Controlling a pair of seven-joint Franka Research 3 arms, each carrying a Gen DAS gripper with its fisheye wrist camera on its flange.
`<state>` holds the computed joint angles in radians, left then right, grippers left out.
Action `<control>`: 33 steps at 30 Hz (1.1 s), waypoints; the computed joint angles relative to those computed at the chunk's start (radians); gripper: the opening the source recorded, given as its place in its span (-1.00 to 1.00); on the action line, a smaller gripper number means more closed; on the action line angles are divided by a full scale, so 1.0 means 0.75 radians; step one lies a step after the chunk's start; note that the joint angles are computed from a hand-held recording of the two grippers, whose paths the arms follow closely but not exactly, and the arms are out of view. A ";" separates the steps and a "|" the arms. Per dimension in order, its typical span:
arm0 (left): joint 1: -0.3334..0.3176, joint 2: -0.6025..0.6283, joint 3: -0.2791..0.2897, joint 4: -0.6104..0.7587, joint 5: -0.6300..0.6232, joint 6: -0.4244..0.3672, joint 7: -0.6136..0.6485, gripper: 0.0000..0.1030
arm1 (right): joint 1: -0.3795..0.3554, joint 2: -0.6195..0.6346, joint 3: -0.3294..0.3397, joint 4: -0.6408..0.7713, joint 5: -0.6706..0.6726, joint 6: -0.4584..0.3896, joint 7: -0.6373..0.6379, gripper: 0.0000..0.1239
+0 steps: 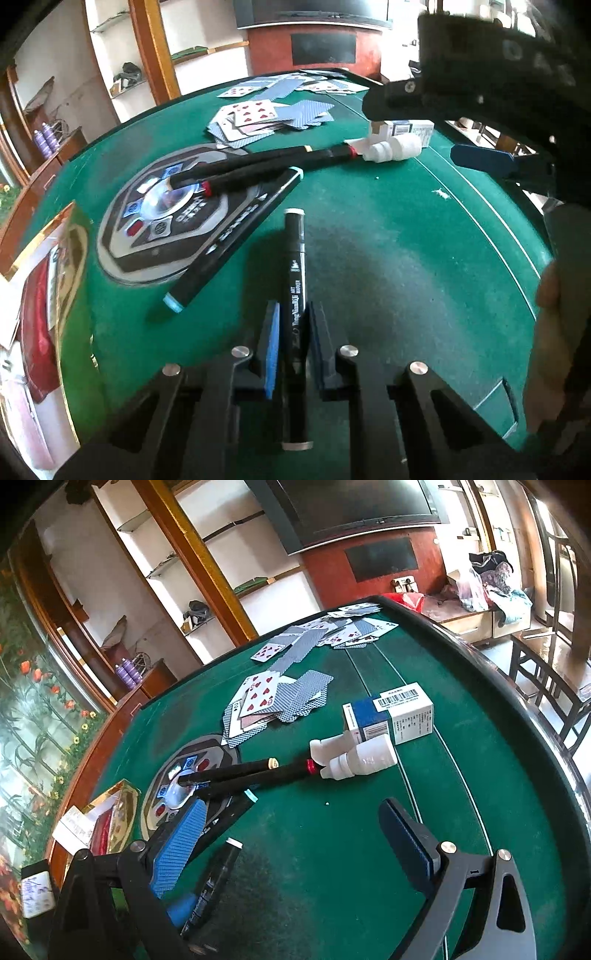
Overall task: Organize objects
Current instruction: 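Grasp a black marker on the table with the left gripper, then grasp another black marker with the right gripper while the left gripper holds its marker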
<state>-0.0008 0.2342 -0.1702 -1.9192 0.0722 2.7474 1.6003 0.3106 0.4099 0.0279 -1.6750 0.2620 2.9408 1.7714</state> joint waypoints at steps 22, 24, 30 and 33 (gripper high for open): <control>-0.066 -0.693 0.324 -0.633 -1.355 0.157 1.018 -0.71 | 0.239 0.223 -0.112 0.423 -0.372 -0.504 0.170 0.54; -0.104 -0.716 0.368 -0.656 -1.369 0.186 1.049 -0.71 | 0.236 0.291 -0.105 0.549 -0.375 -0.614 0.236 0.43; -0.155 -0.728 0.451 -0.683 -1.383 0.189 1.094 -0.71 | 0.271 0.520 -0.127 0.952 -0.460 -0.945 0.396 -0.06; -0.152 -0.717 0.463 -0.682 -1.386 0.169 1.093 -0.71 | 0.327 0.585 -0.179 1.056 -0.575 -1.004 0.443 -0.25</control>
<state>-0.1150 -0.3037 0.1769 -2.4303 -0.9671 2.8744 2.4200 0.5559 0.8489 -0.1062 -0.8830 -0.1690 2.1878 2.1038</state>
